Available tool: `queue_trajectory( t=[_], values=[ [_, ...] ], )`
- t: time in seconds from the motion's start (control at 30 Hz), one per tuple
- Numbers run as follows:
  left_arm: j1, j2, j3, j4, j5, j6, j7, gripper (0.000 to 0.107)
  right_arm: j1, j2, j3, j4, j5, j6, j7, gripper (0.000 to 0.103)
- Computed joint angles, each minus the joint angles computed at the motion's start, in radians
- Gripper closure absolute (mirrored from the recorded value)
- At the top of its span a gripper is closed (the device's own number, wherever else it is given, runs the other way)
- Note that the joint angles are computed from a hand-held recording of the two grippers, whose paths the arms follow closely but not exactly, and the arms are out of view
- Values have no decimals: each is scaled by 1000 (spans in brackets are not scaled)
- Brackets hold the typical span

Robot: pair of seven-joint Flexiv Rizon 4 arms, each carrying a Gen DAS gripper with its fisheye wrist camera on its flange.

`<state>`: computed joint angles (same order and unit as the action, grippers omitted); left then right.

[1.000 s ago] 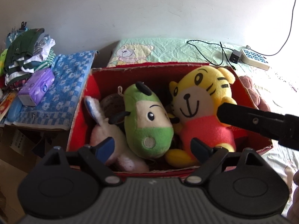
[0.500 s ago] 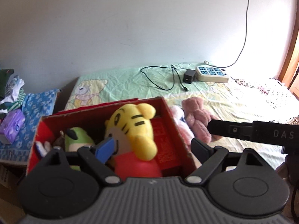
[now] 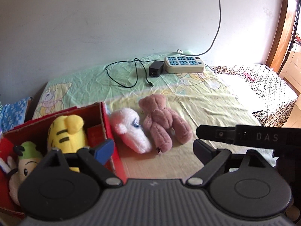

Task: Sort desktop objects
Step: 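Withdraw the right gripper and move it to the pink teddy bear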

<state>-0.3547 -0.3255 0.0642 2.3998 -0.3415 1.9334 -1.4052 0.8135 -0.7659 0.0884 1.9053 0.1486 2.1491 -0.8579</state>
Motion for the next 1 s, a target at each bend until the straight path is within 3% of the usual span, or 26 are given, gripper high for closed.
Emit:
queue_trajectory(
  t=[0.3,0.5,0.67,0.8,1.0],
  values=[
    [137,-89,-173,-66,125,-27,-146,15,-152,-11,74,40,-130,-39,63,53],
    [188,-197,-216,-120,192,0,-225,15,-226,-24,95,48,-215,-66,91,53],
    [93,-268,-113,-184,150,8,-220,15,-283,-46,116,27,-290,-92,105,52],
    [55,-309,-71,-223,97,8,-226,15,-344,-79,158,-8,-365,-134,131,52],
    [101,-346,-109,-273,112,-35,-211,18,-404,-133,203,-82,-464,-190,152,52]
  ],
)
